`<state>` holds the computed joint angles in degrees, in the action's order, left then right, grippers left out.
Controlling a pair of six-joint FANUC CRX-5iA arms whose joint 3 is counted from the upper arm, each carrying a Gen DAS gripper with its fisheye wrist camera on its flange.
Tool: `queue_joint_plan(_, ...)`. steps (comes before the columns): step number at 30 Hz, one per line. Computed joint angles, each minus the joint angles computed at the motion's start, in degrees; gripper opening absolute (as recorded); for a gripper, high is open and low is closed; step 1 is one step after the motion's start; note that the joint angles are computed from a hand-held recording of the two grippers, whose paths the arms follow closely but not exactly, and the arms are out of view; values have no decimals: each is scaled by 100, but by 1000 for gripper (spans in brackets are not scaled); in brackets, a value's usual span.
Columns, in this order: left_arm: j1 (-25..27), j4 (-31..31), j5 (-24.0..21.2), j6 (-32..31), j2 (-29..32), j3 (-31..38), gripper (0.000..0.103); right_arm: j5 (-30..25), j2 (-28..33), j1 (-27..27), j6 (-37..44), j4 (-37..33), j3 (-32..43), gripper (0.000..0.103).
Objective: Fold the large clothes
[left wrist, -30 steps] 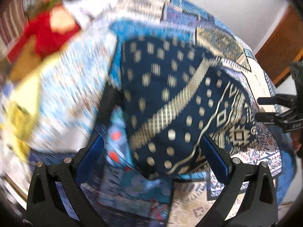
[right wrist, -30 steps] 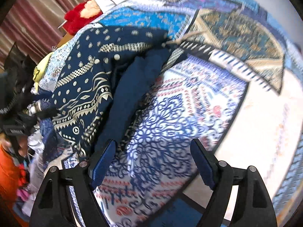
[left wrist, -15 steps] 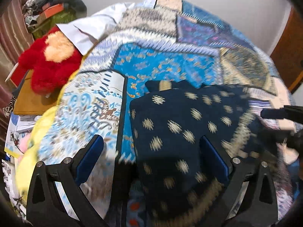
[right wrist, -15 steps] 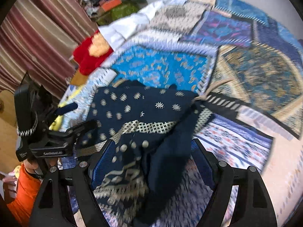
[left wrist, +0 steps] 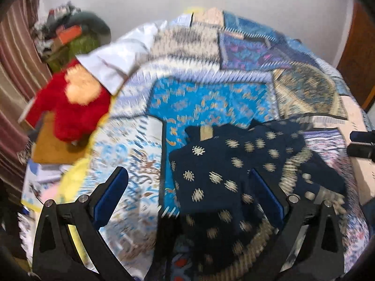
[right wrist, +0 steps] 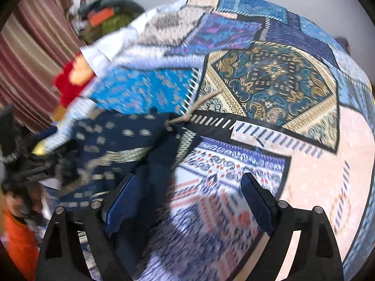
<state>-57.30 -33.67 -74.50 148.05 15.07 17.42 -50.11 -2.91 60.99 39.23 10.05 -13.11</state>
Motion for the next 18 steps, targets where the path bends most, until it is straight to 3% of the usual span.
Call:
queue_joint_plan(2,-256,-273,-186,115,-137,110,103,144,-399,121,-330,108,-178,89)
queue_joint_plan(6,-918,-955,-522,491,-472,379,103,332,-1103,691,-1301,1141,-576,89)
queue_joint_plan(10,-1873,-2036,-1033,843,-665,844,103,261,-1685,1497,-2518,2824,-941,89)
queue_joint_plan(14,-2867,-3158,-1520,1088,-652,1246,103,-286,-2101,2484,-3709,4619,-1251,89)
queue_joint_plan(18,-3677,-4111,-2218,1084,-327,1680,103,-1099,-2239,3346,-4378,5801,-1404,89)
